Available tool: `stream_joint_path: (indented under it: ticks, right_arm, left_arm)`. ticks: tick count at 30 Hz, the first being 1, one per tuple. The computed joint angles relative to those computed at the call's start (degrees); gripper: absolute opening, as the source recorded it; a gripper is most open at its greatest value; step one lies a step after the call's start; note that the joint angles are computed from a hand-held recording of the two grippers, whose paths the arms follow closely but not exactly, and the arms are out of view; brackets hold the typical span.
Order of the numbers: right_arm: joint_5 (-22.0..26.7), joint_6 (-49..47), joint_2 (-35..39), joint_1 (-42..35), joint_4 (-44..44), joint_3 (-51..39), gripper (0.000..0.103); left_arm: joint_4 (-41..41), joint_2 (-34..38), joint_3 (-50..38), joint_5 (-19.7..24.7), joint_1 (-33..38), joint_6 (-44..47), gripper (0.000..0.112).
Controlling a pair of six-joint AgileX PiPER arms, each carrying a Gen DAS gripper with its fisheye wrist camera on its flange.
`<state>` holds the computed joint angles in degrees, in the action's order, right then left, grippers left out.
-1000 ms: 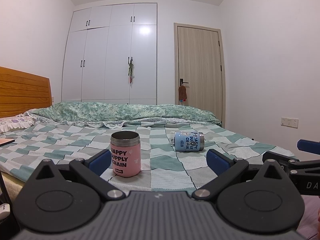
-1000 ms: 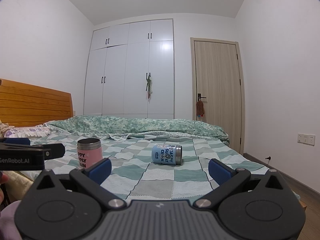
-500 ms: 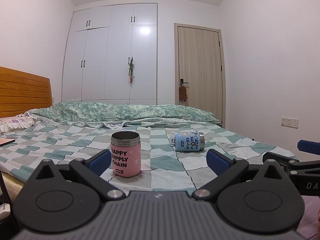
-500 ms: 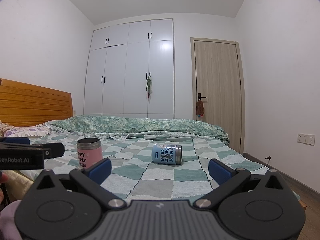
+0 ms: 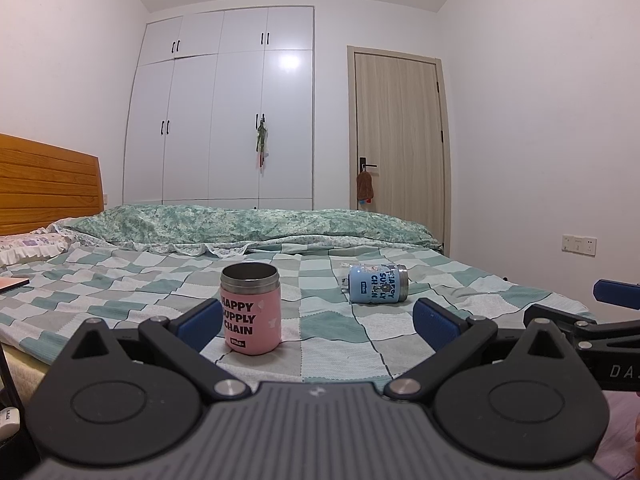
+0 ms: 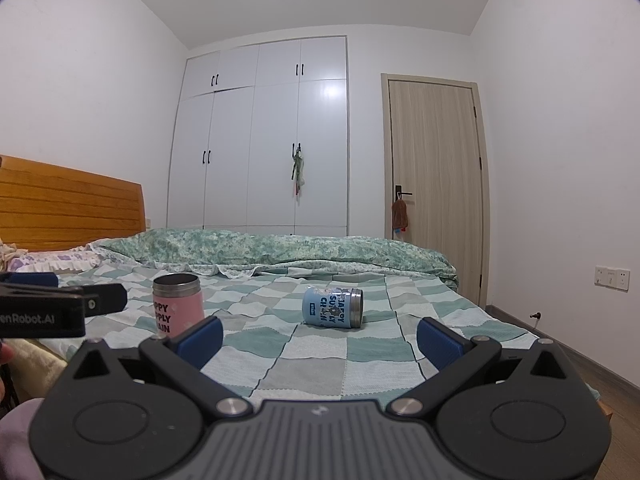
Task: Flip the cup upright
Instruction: 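Move the right tool toward the lying blue cup and close on its base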
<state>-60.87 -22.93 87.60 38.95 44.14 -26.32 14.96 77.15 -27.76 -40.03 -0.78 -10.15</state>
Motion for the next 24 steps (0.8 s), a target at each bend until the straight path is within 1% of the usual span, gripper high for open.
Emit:
stream_joint_path:
  ticks: [5,9,13,17,20,24]
  right_arm:
    - [2.9,-0.8,-0.4,-3.5,-2.7,-1.7,0.103]
    - [8.3,0.2,-0.2,-9.5,-8.4,-5.2,0.103]
    - [17.0,2.8,2.0,-17.9,-17.7,-12.4,0.103]
    - [26.5,5.4,6.7,-25.4,-27.5,-23.0,0.103]
    - [33.8,7.7,12.0,-29.7,-35.4,-32.5,0.103]
    - [43.2,13.3,19.9,-33.8,-49.4,-46.3,0.103]
  left_arm:
    - [-1.2,1.1,-2.7,1.4,-1.2,0.5,0.103]
    - [-3.6,4.3,-8.1,3.2,-3.7,2.3,0.103]
    - [-8.2,9.5,-16.0,5.7,-7.0,6.4,0.103]
    - [-13.4,16.6,-26.1,9.0,-9.9,11.5,0.103]
    - [-15.3,22.7,-34.9,12.7,-10.9,13.4,0.103]
    - [-18.7,31.5,-48.2,18.6,-12.1,17.7,0.103]
